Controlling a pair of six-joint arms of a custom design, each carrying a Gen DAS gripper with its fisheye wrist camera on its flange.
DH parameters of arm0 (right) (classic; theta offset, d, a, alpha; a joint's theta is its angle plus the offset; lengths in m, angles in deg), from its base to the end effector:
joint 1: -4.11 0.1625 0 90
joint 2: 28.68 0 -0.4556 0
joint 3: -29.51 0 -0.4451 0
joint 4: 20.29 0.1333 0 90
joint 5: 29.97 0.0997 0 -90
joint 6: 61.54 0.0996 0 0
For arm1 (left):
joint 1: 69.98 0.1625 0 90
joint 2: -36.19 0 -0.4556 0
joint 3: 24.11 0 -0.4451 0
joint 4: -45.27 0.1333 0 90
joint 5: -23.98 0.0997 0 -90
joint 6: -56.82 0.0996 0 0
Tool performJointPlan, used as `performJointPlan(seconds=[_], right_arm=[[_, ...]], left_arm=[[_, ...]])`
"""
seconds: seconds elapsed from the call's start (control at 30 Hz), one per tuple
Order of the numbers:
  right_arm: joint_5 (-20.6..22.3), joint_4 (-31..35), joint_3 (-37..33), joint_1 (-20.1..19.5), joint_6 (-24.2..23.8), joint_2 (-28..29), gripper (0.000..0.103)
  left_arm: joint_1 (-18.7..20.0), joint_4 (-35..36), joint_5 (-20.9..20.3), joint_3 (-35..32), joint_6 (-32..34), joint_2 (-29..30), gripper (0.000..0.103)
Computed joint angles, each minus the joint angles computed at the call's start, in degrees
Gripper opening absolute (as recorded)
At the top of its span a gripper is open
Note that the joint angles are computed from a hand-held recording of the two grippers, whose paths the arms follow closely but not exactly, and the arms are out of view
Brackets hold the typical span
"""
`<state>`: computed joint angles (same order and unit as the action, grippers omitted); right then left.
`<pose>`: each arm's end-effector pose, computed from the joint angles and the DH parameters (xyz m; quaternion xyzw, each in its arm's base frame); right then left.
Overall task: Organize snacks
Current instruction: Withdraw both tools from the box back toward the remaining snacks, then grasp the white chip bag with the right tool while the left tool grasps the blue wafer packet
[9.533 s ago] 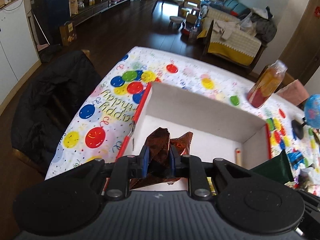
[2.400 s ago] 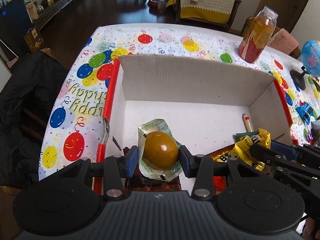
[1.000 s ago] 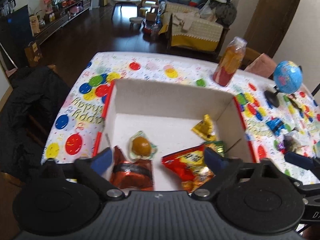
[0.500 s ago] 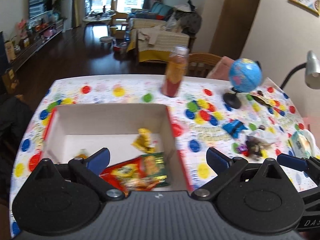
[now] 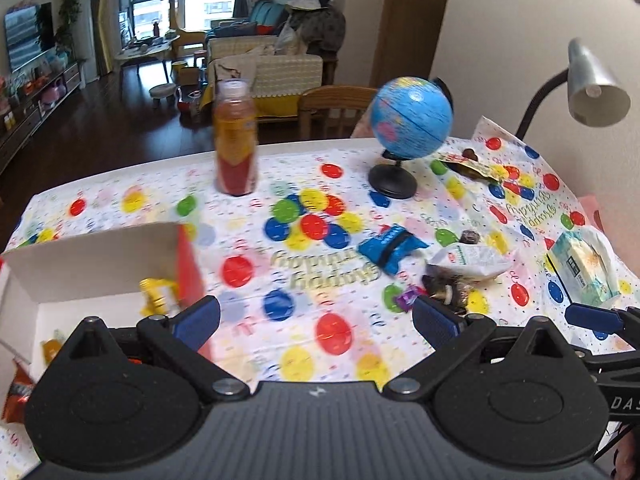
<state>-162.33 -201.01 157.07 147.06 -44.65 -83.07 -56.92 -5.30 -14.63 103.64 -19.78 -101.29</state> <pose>0.4480 -0.2553 0.0668 0.2328 -0.8933 0.3210 0.2114 -0.1069 -0.2415 0.4423 0.1137 0.8707 -0.3551 0.3207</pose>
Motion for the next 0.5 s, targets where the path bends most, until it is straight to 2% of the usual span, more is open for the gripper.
performJointPlan(seconds=[0.27,0.5], right_arm=[[0.6,-1.8,3.1,-5.7,-4.5,-2.3,0.084],[0.0,-5.1,2.7,-10.2,-7.8,-1.2,0.079]], left_arm=[[12.2,-25.7,1.4,5.2,18.6,8.2,0.103],[21.4,-44.0,2.4,6.8,32.0,17.8,0.103]])
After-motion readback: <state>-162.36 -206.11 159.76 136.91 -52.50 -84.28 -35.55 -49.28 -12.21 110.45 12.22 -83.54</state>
